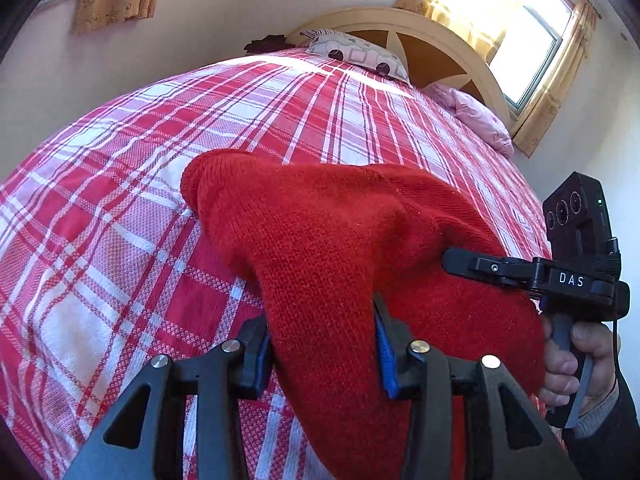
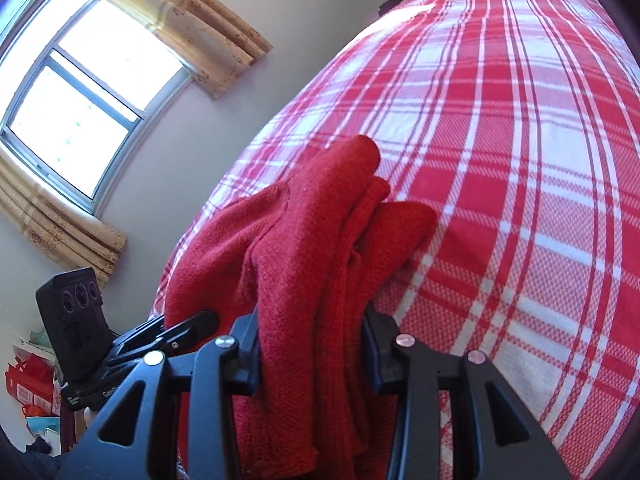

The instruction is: Fold small clothes

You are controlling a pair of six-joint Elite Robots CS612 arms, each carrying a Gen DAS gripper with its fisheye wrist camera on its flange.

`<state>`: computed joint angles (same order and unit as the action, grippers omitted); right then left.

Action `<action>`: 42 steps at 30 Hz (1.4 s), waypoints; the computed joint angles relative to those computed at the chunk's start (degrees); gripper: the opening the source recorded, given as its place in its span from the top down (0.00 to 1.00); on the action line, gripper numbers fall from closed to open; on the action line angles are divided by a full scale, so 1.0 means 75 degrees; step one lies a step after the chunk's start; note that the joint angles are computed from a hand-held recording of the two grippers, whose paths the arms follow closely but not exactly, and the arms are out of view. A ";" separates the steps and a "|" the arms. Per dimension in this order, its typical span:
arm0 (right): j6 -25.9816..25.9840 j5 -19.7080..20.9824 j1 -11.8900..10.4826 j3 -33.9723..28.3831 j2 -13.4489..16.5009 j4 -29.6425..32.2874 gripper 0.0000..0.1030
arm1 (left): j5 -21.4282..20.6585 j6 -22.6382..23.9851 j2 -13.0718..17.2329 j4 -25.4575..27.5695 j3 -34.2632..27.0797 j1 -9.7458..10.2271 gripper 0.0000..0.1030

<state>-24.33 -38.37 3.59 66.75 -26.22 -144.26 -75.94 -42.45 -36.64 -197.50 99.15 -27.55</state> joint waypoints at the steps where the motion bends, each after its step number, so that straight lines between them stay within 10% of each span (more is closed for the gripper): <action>1: 0.0032 -0.0044 0.0004 -0.0020 0.0024 0.0019 0.59 | -0.0018 0.0048 0.0024 -0.0055 0.0011 0.0019 0.50; 12: 0.0453 -0.0335 -0.0078 0.0111 -0.0001 -0.0326 0.45 | 0.0139 -0.0282 -0.0097 -0.0074 0.0216 -0.0054 0.33; 27: 0.1903 -0.1364 -0.0394 0.2686 -0.1303 -0.5146 0.24 | 0.3288 0.0257 -0.1001 -0.0096 0.1111 -0.0922 0.28; 42: 0.1603 -0.2157 -0.0275 0.4467 -0.2171 -0.8753 0.03 | 0.4172 0.1284 -0.1321 -0.1248 0.1406 -0.1376 0.26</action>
<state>-12.31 -54.54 1.53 100.26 -42.50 -209.91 -44.65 -32.82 -46.55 -206.86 109.69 -37.86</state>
